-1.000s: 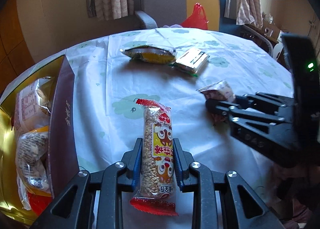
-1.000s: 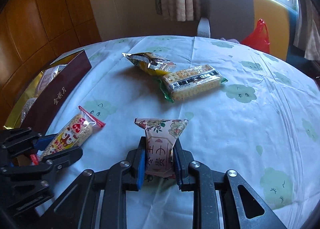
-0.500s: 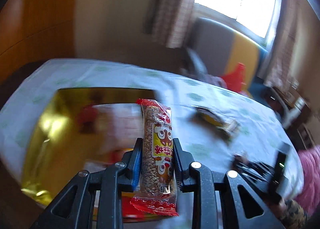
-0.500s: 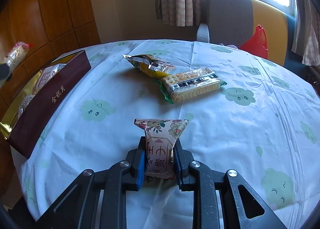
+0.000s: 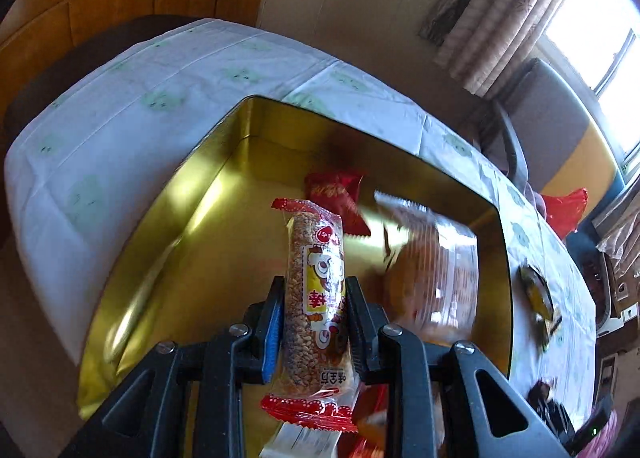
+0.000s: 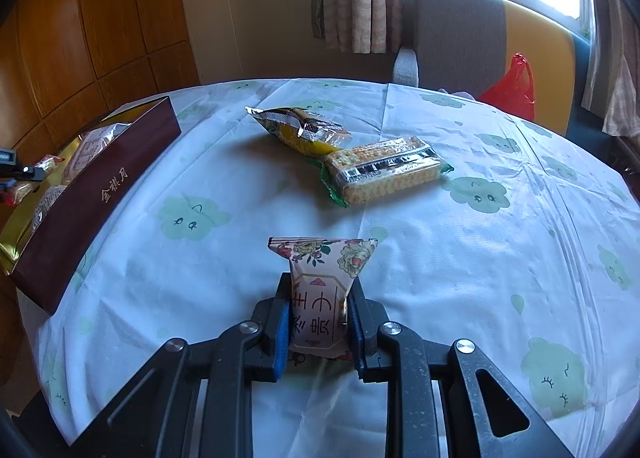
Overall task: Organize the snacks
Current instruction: 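Lower the puffed-rice bar into the tin and open the left gripper while the right holds the floral packet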
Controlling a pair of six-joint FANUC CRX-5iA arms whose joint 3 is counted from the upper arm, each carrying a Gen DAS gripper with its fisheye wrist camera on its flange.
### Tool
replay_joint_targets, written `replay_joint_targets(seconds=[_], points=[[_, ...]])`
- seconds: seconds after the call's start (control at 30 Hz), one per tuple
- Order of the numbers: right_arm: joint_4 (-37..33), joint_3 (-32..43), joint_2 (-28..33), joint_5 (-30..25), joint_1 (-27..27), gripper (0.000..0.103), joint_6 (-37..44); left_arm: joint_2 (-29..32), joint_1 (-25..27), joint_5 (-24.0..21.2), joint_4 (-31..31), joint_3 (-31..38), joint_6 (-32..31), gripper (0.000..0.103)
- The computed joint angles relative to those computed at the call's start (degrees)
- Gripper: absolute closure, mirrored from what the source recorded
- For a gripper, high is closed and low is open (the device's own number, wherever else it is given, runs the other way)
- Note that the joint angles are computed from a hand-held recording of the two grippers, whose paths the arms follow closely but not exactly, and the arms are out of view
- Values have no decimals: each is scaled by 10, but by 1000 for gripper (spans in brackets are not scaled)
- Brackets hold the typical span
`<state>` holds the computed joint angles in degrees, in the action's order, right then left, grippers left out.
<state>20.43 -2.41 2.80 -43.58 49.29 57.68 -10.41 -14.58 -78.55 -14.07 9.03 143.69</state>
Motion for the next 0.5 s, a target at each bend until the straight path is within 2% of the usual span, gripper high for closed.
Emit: replay_joint_targets(seconds=[0.13, 0.27, 0.5], points=[[1, 0, 0, 0, 0, 78, -1, 15, 30, 20, 36, -14, -32, 67], [0, 0, 0, 0, 0, 78, 0, 14, 12, 13, 19, -10, -15, 65], [0, 0, 0, 1, 0, 78, 0, 28, -74, -74, -84, 46, 32, 65]])
